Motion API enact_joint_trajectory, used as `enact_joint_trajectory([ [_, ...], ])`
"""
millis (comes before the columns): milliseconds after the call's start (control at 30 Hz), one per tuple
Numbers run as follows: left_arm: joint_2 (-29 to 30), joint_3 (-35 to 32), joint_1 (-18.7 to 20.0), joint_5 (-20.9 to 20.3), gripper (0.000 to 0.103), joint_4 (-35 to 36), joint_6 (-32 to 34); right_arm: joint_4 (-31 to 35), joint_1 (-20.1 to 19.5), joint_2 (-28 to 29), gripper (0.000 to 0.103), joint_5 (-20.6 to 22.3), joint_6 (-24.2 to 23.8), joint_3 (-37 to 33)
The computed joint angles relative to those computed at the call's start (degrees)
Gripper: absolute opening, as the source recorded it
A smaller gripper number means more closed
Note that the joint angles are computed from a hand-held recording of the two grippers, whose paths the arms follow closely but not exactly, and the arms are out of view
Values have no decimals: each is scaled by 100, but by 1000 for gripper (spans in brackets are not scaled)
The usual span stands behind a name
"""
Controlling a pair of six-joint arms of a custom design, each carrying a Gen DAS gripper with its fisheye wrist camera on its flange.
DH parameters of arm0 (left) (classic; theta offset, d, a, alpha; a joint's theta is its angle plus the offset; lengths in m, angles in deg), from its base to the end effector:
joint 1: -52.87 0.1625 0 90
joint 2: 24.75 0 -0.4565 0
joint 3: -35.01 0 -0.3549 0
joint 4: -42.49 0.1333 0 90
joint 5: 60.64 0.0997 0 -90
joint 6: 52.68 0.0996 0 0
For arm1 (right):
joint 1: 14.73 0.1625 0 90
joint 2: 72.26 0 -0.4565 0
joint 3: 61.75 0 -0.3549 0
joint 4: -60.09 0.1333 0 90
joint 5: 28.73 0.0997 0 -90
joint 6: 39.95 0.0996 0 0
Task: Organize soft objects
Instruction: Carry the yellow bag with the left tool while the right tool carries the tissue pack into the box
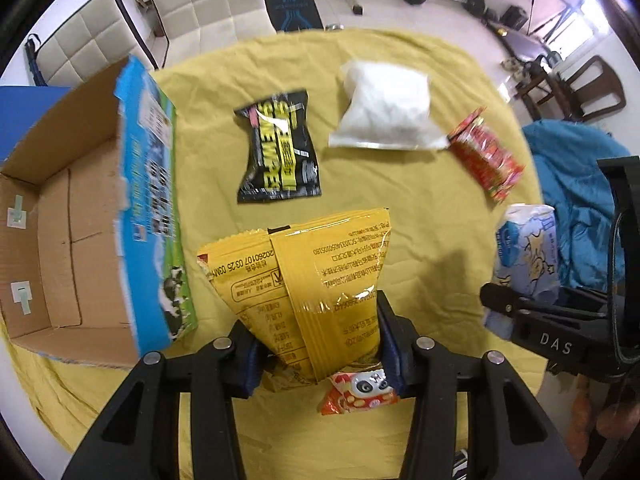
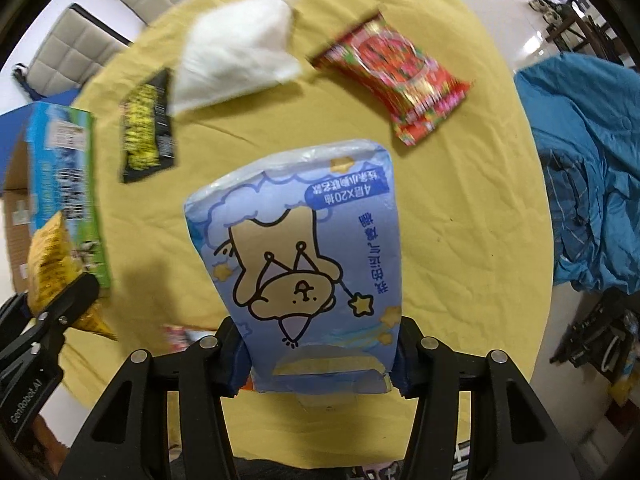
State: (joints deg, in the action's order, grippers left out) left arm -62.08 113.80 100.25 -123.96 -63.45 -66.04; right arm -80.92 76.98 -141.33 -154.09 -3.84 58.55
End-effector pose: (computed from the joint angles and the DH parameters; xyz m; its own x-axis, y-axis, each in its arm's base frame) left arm -0.3299 -0.6214 0.0811 -0.6535 0.5737 -0.4938 0.4729 0.8188 0.3255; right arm 0.0901 -0.4822 0.2306 -0.6761 0.5676 0.4698 0.4563 0.8232 -0.3380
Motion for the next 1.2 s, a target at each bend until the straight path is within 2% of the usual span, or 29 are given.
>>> enact_joint_trajectory([
  [200,-272,-170,-13,-132,44,0,47,356,724,-21,56,37,171,-539],
  [300,-339,-357,39,-64,44,9,203,537,1039,122,56,37,251,-936],
  [600,-436,-988,393,174,44,80,734,740,1655,1086,56,41,511,-2294],
  [833,-197,-2061,853,338,44,605,1080,980,1795,2038,56,198,522,-3471],
  [1033,328,-3258,1310,464,44,1317,1230,1349,1680,2961,56,388,465,-4626],
  [1200,1105,-4886,1699,210,44,2454,1111,1616,1541,3710,56,571,382,-5576],
])
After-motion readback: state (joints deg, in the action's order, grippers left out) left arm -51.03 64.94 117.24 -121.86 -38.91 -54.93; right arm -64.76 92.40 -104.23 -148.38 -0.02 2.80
